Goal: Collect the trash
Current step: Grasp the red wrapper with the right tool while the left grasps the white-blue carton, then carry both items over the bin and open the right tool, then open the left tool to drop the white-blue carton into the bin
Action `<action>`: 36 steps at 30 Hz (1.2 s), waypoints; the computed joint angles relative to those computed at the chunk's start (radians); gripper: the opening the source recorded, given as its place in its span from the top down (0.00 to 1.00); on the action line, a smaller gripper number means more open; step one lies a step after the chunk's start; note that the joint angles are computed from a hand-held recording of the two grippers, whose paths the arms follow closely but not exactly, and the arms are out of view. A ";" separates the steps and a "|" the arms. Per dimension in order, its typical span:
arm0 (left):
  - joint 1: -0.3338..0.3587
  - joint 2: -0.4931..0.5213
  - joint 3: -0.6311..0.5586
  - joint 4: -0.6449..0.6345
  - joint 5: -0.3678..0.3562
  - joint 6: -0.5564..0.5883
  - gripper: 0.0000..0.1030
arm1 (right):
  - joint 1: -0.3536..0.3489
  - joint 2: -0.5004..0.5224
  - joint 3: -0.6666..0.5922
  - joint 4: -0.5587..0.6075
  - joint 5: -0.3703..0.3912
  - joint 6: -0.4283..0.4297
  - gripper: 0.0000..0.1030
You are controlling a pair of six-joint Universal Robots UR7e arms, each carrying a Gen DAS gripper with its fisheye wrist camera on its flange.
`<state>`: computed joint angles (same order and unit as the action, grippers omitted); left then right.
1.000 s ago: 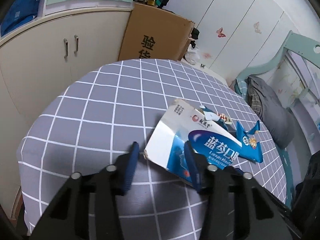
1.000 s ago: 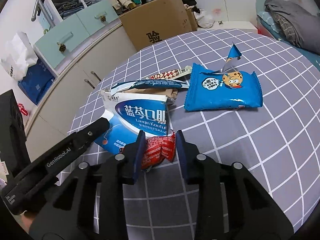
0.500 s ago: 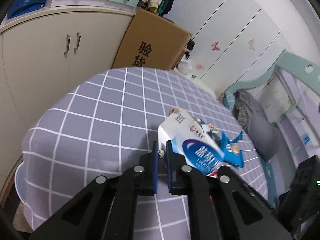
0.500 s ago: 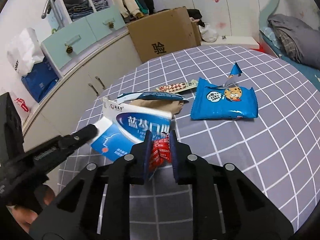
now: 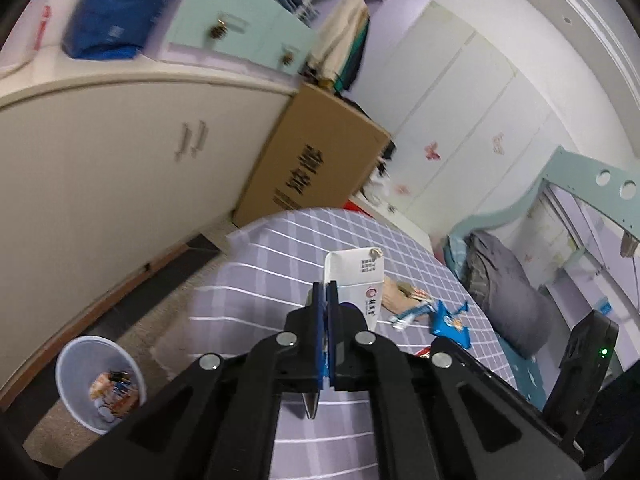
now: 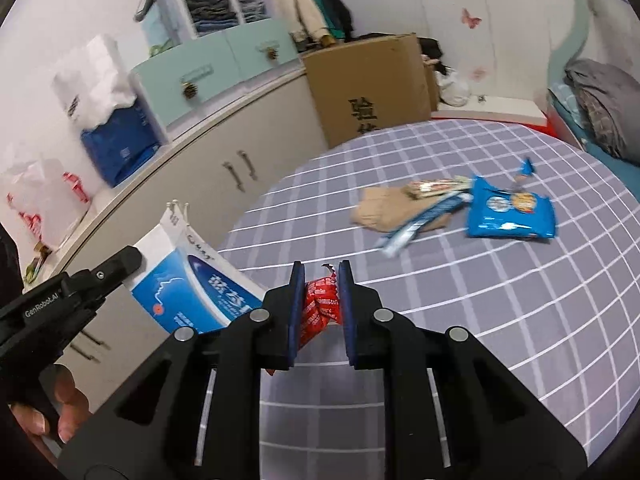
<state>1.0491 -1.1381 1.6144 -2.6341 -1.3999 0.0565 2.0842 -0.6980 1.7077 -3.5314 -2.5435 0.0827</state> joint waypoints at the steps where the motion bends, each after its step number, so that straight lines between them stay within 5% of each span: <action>1: 0.013 -0.019 0.001 0.001 0.001 0.004 0.99 | 0.008 0.017 -0.023 0.018 0.005 0.000 0.83; 12: 0.140 -0.128 -0.014 -0.006 0.126 0.065 0.99 | 0.053 0.242 -0.336 0.264 0.124 -0.014 0.83; 27: 0.305 -0.021 -0.110 -0.026 0.322 0.153 0.99 | -0.008 0.581 -0.763 0.570 0.284 0.003 0.83; 30: 0.331 0.008 -0.141 -0.015 0.348 0.145 0.99 | -0.028 0.646 -0.848 0.591 0.319 -0.016 0.75; 33: 0.354 0.032 -0.171 0.010 0.355 0.129 0.99 | -0.038 0.686 -0.902 0.620 0.301 -0.022 0.42; 36: 0.372 0.053 -0.193 0.031 0.359 0.125 0.99 | -0.052 0.712 -0.935 0.656 0.310 -0.006 0.42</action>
<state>1.4206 -1.0848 1.4213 -2.6033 -1.0412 0.1820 2.0322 0.0137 0.7731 -2.8753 -2.2333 0.0768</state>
